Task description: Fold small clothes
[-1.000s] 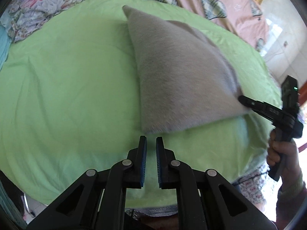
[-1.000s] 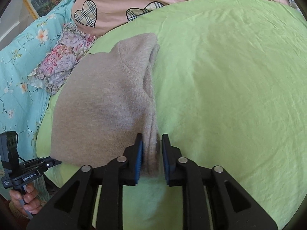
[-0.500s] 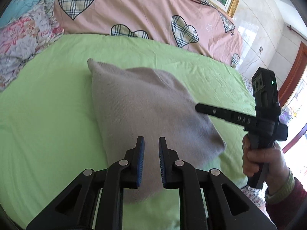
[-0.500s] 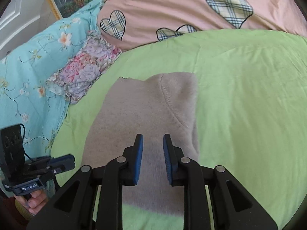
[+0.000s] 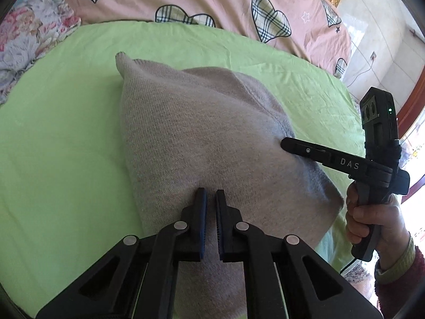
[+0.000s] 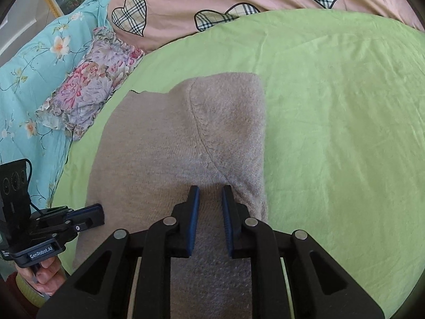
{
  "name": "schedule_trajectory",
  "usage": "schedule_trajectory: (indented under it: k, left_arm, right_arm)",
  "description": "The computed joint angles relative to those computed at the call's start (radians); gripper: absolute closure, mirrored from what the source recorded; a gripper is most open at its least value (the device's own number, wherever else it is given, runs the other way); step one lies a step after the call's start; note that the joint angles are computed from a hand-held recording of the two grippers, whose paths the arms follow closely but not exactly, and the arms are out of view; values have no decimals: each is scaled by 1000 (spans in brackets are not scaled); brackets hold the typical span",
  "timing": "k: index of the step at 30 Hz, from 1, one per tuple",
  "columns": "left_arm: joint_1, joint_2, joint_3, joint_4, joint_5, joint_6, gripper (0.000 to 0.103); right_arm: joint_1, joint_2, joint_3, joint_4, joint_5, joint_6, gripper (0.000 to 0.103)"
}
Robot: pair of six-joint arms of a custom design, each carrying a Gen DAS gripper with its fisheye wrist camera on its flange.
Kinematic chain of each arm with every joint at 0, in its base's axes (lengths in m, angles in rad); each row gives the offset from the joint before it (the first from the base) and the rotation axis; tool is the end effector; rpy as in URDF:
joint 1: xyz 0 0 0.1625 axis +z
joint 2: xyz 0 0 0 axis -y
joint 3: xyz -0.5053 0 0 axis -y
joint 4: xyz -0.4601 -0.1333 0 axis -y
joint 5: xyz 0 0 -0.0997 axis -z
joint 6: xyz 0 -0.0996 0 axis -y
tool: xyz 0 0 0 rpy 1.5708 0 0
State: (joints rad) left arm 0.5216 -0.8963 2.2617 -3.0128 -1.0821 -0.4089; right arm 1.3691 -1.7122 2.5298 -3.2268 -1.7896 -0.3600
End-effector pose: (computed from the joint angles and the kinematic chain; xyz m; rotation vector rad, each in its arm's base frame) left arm -0.3573 -0.4130 0.0267 0.8488 2.6442 -0.5406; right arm 0.0328 -0.3971 0.3362 0.0765 -2.5291 1.0051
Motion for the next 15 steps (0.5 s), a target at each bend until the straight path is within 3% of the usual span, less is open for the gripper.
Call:
schedule_trajectory:
  k: [6, 9, 11, 13, 15]
  left_arm:
    - [-77, -92, 118, -23, -35, -33, 92]
    - [-115, -106, 168, -14, -22, -49, 85]
    - [-110, -90, 176, 26, -8, -83, 85]
    - [-101, -79, 186, -4, -15, -92, 86]
    - [-106, -76, 181, 3, -1, -97, 85]
  right_arm:
    - [60, -131, 91, 32, -18, -23, 82]
    - [73, -173, 144, 39, -79, -33, 82]
    - [46, -181, 175, 29, -116, -36, 82]
    - [-29, -215, 204, 20, -33, -37, 82]
    - [-37, -215, 209, 3, -23, -33, 82]
